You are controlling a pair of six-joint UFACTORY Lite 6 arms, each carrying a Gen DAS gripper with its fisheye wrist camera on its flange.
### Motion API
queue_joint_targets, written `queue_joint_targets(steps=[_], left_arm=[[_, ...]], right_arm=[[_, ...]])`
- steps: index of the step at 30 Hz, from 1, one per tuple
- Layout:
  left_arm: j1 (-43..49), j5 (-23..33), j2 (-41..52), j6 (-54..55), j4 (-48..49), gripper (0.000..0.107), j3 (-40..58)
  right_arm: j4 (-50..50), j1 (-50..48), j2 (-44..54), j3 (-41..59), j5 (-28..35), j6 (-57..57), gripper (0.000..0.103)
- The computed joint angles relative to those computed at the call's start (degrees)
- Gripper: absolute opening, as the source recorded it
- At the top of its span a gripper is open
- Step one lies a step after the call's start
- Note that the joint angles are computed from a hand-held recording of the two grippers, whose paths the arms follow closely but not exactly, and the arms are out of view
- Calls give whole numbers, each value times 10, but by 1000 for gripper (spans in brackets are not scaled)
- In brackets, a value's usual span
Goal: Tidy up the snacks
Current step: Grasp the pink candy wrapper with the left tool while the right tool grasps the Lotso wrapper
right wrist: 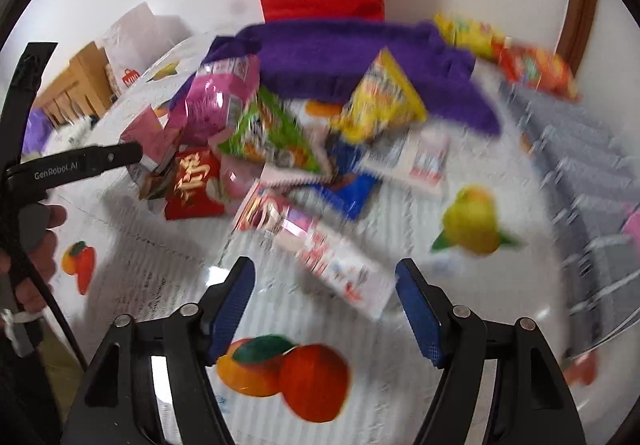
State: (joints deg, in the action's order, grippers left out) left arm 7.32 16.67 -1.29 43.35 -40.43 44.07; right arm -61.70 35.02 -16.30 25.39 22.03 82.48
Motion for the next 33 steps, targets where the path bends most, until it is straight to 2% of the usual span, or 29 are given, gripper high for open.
queue_joint_targets(steps=[2,7,9,11,13,16,19,25,29,33], left_arm=[[10,4,1,19,-14,102,-1],[30,19,8,54,-41,102,1],[37,20,4,70,-47,102,-4],[48,20,5,81,-49,102,-4],[57,22,9,92,-57,102,-1],[63,17,12,115,-72,102,-1],[71,28,14,156,-107,102,1],[56,43,16,196,-143,102,10],[17,21,49,153,-118,102,33],[-11,-2,97,104,-79,102,58]], right_arm=[[-48,18,25,25,17,26,79],[-77,19,158,105,-22,-24,79],[-53,15,206,131,-17,-48,65],[-11,1,219,137,-31,-80,36],[-9,-4,198,116,-51,-70,26],[-81,-8,157,70,-81,19,23],[-101,-22,100,19,-120,68,22],[-62,-49,17,-37,-104,67,22],[-70,-50,6,-51,-69,87,22],[-99,-69,17,-57,-83,111,22]])
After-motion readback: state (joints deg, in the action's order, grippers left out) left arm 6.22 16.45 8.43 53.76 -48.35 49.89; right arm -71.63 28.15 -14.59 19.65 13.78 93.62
